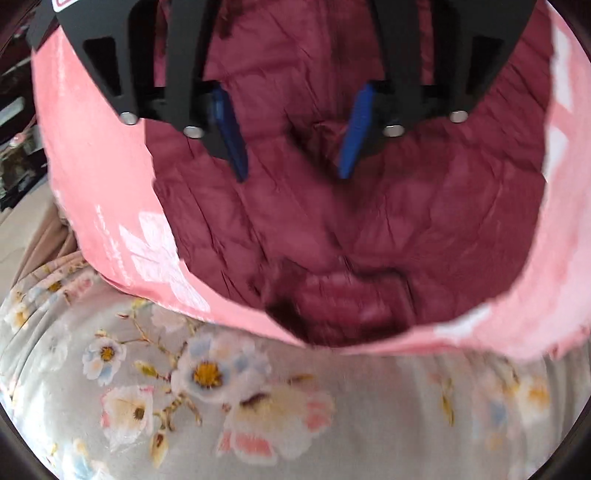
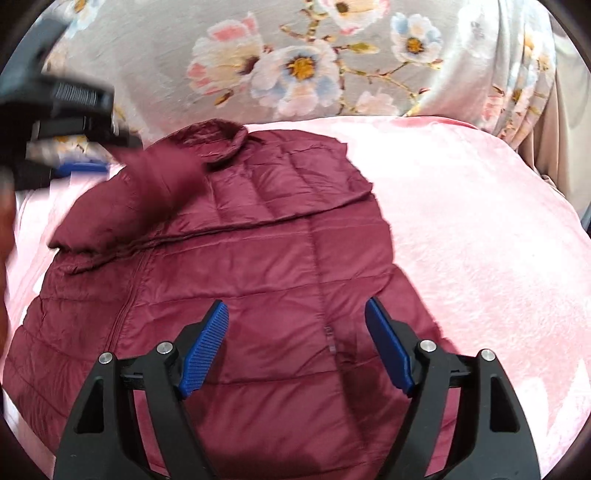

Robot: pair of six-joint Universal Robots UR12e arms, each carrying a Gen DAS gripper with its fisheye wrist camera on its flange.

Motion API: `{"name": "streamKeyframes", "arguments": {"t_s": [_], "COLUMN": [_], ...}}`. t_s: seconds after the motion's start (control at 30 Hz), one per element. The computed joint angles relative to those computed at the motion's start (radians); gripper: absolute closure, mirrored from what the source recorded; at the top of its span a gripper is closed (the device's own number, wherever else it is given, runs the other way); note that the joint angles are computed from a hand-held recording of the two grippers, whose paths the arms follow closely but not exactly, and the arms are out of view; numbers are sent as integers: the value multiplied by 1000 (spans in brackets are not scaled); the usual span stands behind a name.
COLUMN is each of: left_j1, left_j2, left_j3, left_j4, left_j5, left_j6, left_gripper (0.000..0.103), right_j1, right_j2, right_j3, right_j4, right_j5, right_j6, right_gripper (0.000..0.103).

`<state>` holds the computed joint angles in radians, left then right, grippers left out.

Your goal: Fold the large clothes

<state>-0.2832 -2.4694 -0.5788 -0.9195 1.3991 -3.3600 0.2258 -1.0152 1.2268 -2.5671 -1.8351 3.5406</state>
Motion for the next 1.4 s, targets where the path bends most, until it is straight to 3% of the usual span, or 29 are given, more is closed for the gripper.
{"name": "streamKeyframes", "arguments": {"t_s": [0.13,0.23,0.37,0.47,0.57,0.63,0.67,0.7,0.73,0.8,0.93,1.07,1.13,1.17,1.3,1.4], "left_j1": [51,91,136,175,200,209,212,213,215,219,224,219,212,205,182,174], "left_j2": [91,134,138,123,108,83,79,67,51,22,-10,-53,-79,-92,-86,-101], "left_j3": [-176,-257,-258,-249,-249,-220,-215,-199,-178,-137,-95,-6,57,95,99,118], "left_j4": [127,208,148,123,136,121,118,106,95,70,63,10,-44,-85,-110,-170], "left_j5": [-87,-33,55,-14,-76,-107,-119,-130,-151,-182,-220,-210,-178,-137,41,103], "left_j6": [-82,-165,-241,-336,-416,-454,-466,-478,-491,-512,-552,-539,-503,-466,-380,-331], "left_gripper": [35,32,32,32,32,33,33,33,34,35,36,59,82,103,103,103], "right_j1": [-16,-23,-37,-46,-68,-72,-70,-68,-67,-68,-67,-63,-60,-60,-66,-72], "right_j2": [11,42,103,132,150,166,176,186,192,204,217,243,257,261,279,290], "right_j3": [-28,-85,-185,-227,-241,-265,-284,-302,-317,-351,-419,-509,-534,-538,-523,-494], "right_j4": [-20,-8,49,101,126,160,181,194,206,205,139,90,77,74,159,237], "right_j5": [76,117,174,183,280,309,305,297,296,298,254,188,149,130,120,144], "right_j6": [5,-6,23,92,175,180,163,139,120,96,26,-59,-92,-103,-104,-76], "right_gripper": [21,19,18,18,19,38,42,53,76,95,100,101,101,101,101,101]}}
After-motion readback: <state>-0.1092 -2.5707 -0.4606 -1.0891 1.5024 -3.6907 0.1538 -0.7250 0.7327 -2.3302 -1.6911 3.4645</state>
